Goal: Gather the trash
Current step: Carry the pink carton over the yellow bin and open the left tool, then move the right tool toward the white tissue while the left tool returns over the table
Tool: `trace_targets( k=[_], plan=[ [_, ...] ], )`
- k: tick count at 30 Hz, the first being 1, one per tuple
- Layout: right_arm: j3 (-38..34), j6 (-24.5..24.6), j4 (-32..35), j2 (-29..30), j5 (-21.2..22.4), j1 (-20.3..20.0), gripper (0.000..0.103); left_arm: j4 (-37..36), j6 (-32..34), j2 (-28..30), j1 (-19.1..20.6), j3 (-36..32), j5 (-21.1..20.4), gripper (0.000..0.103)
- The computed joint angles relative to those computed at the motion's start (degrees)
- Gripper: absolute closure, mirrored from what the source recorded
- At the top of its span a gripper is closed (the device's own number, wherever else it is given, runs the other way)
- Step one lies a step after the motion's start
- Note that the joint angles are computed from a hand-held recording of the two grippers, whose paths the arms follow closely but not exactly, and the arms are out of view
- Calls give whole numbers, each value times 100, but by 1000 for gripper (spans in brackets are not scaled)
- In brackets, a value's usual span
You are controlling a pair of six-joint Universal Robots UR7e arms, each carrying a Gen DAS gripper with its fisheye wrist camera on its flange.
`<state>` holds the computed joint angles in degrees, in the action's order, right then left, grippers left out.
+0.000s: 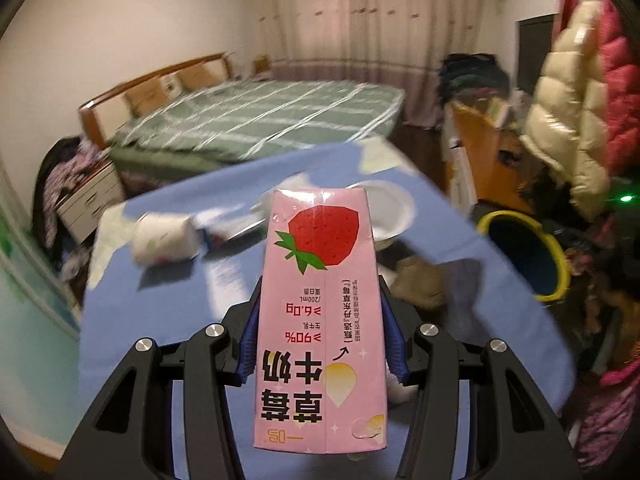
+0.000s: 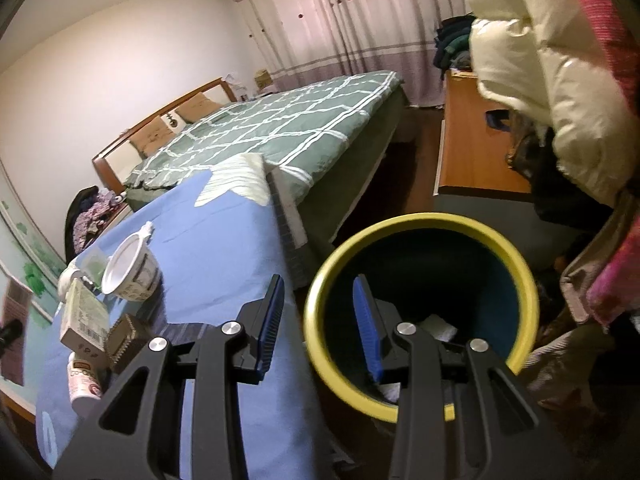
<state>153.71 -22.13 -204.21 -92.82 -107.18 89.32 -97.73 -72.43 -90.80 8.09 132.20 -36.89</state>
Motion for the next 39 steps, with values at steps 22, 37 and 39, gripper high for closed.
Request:
trace_targets(
  k=[22,37,39],
  plan=[
    [298,-537,172,-1642,-21,-1202,50,-5387,4831,4892,1382,-2496,-1653,53],
    [256,-549,294,-1696,-3,-1273,44,-6218,4985,5074,1339,-2543,-1216,12],
    [245,-536,217,-1513,-75,-1135,44,-6376,4893,4689,1175,-2152,-847,11]
  ],
)
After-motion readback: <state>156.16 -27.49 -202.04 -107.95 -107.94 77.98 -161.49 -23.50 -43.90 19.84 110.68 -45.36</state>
